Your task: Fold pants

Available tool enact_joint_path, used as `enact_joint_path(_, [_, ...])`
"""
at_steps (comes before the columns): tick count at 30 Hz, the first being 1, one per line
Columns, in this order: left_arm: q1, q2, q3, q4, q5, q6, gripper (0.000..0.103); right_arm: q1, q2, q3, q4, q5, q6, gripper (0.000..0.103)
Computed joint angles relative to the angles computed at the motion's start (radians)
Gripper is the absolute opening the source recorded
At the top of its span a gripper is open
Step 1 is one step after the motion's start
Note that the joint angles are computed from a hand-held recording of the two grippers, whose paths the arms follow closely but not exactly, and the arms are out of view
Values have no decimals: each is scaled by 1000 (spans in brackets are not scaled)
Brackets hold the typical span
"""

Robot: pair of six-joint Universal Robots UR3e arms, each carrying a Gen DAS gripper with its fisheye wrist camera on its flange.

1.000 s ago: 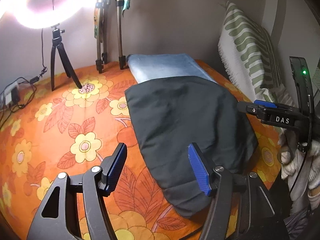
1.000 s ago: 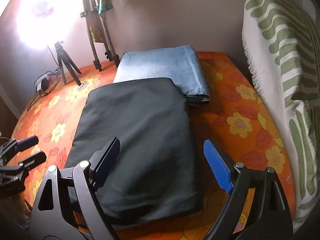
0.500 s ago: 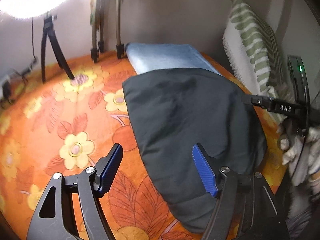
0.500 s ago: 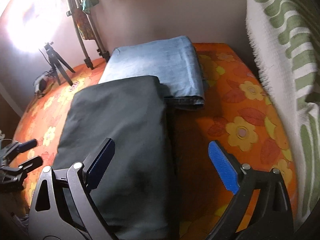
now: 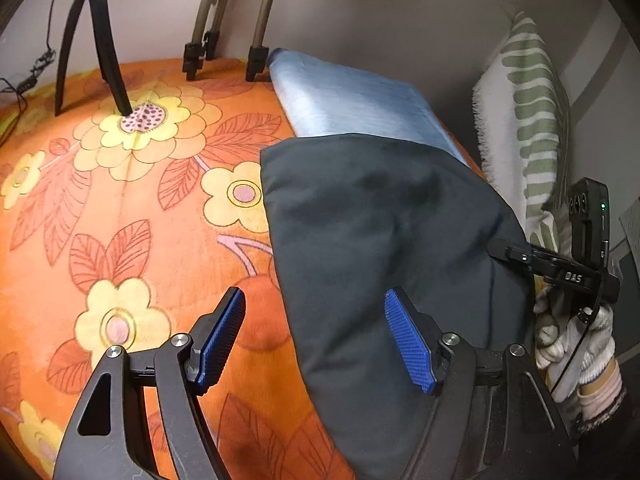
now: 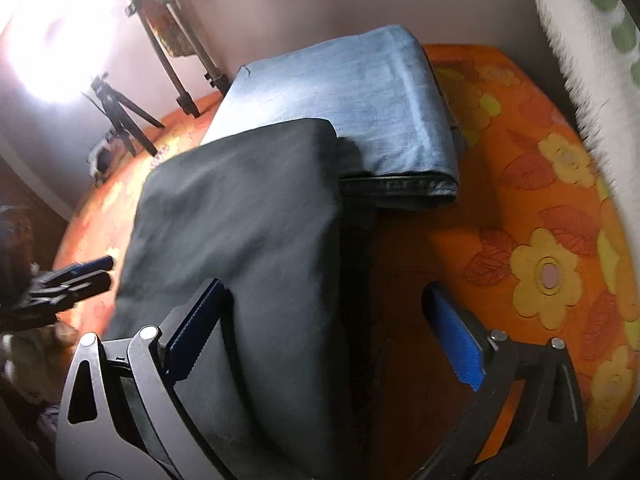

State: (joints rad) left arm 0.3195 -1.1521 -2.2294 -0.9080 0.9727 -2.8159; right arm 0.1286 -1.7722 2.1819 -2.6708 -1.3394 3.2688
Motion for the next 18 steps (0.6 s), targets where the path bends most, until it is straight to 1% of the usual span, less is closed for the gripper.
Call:
enact_joint_path(3, [-22,-72,13,50,9,-51,72,-64,17,28,-23,111,-11,101])
enact_joint_path(5, [-29,-112,18,74,6,-68,72,-82,44,28,-31,159,-22,101])
enact_joint_path(7, [-31,-123,7,114,0,-80,72,-78,66,20,-50,165,-30,101])
enact_joint_path(9, [-30,-138,11,128,-6,-84,72,-79,79,19,-69,179,-35,98])
enact_joint_path(11, [-29,-149,10,139,-18,-86,72,-87,84,23,-79,212,-38,83])
enact_joint_path(12, [-29,-152,8,145,-25,-88,72,-96,89,22,-73,244,-44,77])
enact_joint_path(13, [-26,-158,8,152,-32,-90,72,-97,95,20,-73,257,-42,76])
enact_joint_path(15, [-27,-167,6,167,-43,-96,72,-85,102,13,-77,242,-44,75])
enact_joint_path(18, [-33,-180,-1,194,-60,-100,72,-86,104,17,-87,245,-38,71])
